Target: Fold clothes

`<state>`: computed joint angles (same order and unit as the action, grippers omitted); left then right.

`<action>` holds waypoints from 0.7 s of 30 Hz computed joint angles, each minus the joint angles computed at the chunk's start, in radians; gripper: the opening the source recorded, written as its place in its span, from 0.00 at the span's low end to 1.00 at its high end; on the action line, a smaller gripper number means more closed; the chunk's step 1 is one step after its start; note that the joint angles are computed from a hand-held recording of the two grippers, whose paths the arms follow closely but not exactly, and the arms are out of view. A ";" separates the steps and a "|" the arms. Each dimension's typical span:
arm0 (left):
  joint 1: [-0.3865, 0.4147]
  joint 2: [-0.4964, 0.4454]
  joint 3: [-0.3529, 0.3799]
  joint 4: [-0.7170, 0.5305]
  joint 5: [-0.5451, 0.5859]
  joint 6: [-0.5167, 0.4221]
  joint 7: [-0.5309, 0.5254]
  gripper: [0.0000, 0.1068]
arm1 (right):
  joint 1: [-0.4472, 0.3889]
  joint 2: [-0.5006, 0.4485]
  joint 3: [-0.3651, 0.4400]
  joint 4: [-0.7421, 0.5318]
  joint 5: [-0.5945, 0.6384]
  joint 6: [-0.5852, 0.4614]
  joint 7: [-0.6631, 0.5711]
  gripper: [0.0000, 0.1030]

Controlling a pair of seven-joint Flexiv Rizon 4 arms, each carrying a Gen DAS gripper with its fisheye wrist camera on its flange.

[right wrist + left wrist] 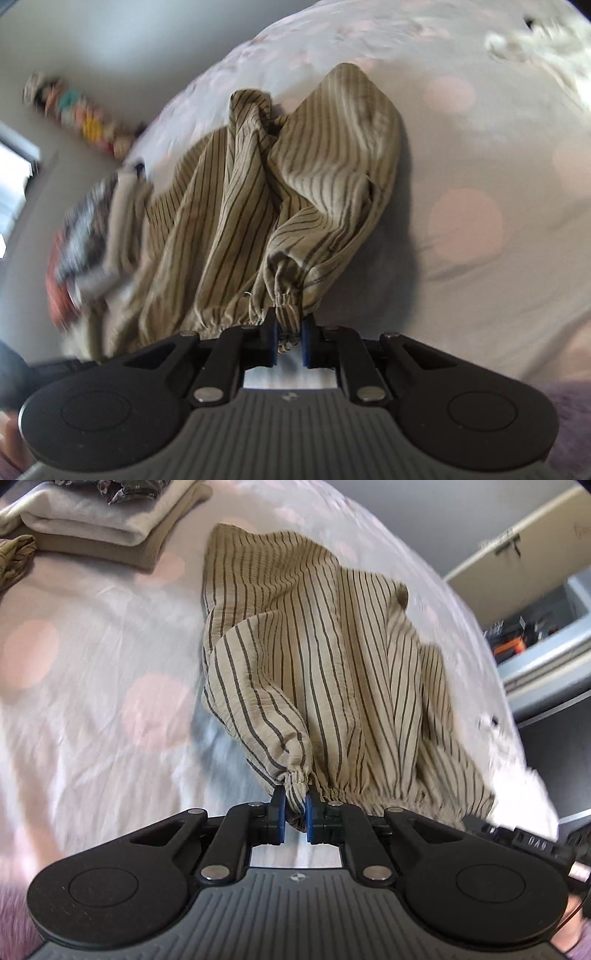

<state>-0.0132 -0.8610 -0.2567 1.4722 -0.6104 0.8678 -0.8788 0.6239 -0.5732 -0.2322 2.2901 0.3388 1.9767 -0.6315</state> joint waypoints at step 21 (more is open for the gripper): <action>-0.118 -0.045 0.187 -0.137 0.367 -0.212 -0.235 0.19 | 0.237 -0.009 -0.240 0.061 -0.309 -0.281 0.053 0.32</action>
<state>-0.1312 -0.9056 -0.0701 1.3356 -0.2438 0.6559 -1.1139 0.8608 -0.5819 -0.4721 2.3507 0.0300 1.6960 -0.5787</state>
